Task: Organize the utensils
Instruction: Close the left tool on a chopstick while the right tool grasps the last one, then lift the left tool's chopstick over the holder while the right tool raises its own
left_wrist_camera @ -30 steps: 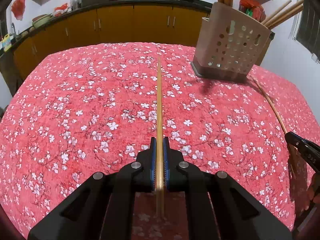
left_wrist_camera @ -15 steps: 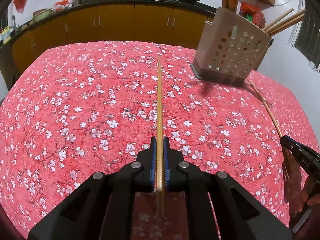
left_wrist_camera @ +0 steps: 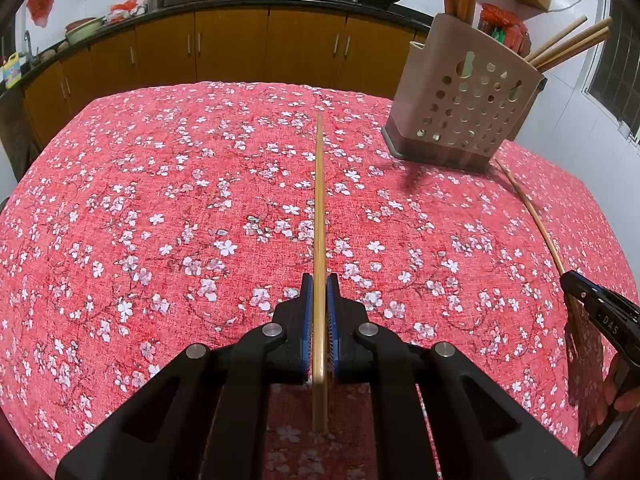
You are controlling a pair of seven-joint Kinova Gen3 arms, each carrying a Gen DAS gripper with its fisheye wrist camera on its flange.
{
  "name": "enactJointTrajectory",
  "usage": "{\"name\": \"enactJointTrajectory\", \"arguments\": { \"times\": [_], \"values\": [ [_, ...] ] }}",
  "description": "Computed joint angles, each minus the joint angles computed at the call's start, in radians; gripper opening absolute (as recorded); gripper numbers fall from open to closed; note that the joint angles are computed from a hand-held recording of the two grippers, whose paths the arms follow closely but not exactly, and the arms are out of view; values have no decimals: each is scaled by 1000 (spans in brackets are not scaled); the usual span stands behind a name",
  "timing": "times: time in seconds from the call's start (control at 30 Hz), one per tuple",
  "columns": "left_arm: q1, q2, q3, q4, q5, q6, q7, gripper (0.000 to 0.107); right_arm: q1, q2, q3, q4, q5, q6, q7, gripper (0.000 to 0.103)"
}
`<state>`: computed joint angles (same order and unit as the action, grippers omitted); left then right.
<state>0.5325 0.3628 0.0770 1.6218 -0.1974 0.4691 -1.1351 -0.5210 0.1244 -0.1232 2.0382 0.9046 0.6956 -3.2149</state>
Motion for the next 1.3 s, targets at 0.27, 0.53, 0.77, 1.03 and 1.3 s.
{"name": "enactJointTrajectory", "arguments": {
  "times": [0.27,0.53,0.77,1.03,1.3],
  "values": [
    [-3,1,2,-3,1,2,-3,8,4,0,1,-3,-7,-3,10,9],
    [38,-7,-22,6,-58,16,53,8,3,-21,-9,14,-17,-8,-4,9],
    [27,-9,-6,4,-60,23,45,8,9,-26,-14,12,-24,-8,8,8],
    [-29,-73,28,23,4,8,-14,7,27,-135,-64,40,57,40,-98,8],
    [-36,-137,29,38,-5,-43,-4,7,49,-195,-137,33,133,120,-162,8]
  ]
}}
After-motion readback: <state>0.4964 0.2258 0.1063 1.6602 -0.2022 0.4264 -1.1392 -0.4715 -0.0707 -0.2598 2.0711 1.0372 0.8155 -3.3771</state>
